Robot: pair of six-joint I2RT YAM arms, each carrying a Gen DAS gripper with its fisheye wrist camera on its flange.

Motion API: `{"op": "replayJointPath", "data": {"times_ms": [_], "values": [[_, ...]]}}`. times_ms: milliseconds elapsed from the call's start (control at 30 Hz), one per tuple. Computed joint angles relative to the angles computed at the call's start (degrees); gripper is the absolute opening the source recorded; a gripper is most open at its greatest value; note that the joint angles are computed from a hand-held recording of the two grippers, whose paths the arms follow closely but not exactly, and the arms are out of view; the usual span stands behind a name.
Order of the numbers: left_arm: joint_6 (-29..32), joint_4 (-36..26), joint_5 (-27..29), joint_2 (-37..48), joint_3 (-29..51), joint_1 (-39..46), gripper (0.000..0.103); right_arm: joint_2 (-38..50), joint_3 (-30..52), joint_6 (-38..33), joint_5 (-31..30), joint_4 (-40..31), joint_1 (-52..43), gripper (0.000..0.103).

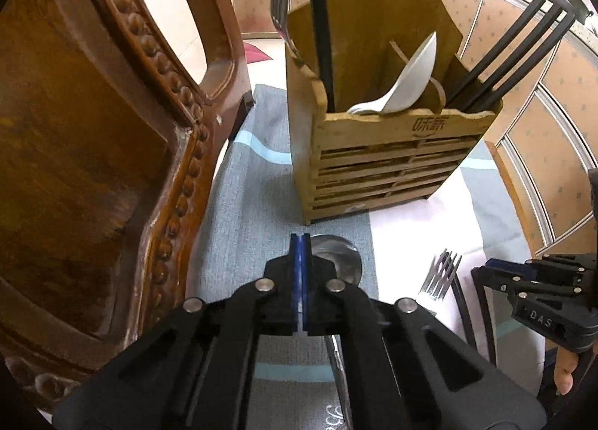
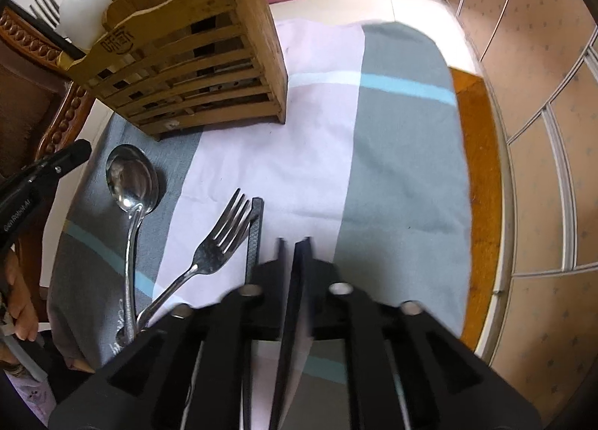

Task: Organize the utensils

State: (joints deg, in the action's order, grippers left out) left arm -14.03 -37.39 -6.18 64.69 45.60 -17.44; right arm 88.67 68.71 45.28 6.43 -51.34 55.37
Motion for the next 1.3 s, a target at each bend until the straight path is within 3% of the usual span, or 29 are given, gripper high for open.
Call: {"op": "replayJointPath", "data": {"times_ms": [67, 200, 267, 300, 400, 567, 733, 800, 1033, 1300], "values": [[-2.24, 1.00, -2.22, 1.08, -0.94, -3.10, 0.021, 0.24, 0.22, 0.40, 0.74, -0.48, 0.07, 0.019], [-1.89, 2.86, -2.25, 4.02, -1.65, -3.37, 0.030, 0.45, -0.15, 0.70, 0.21, -0.53, -0.16, 0.019], [-1.88, 3.65, -1.97, 5.07, -1.77, -3.19, 0.041, 0.13, -0.58, 0.80, 0.07, -0.49, -0.16, 0.019], [-1.75, 4.19, -1.40, 5.66, -1.84, -2.90, 0.042, -0.01, -0.73, 0.79, -0.04, -0.47, -0.22, 0.019], [-2.06, 4.54, 0.09, 7.30, -1.59, -2.14, 0.041, 0.22, -1.03, 0.39, -0.64, -0.05, -0.72, 0.019], [-2.57, 4.69, 2.19, 8.38, -1.46, -1.06, 0.016, 1.48, -0.85, -0.82, -0.97, 0.63, -1.67, 0.019], [-2.18, 3.70, 3.35, 5.98, -1.77, -0.50, 0.003, 1.50, -1.27, -0.92, -0.82, 1.10, -1.62, 0.017], [-1.77, 3.61, 2.53, 6.08, -1.49, -1.18, 0.002, 1.41, -1.38, -0.62, -0.77, 1.31, -1.42, 0.009], [-1.67, 1.02, 0.23, 0.64, -1.93, -2.19, 0.002, -0.42, -1.35, 0.56, 0.23, 1.33, -1.25, 0.008], [-4.97, -5.87, -12.45, -10.38, 0.36, -10.83, 0.002, -6.95, -0.14, 2.09, 4.81, -0.55, 0.39, 0.008]]}}
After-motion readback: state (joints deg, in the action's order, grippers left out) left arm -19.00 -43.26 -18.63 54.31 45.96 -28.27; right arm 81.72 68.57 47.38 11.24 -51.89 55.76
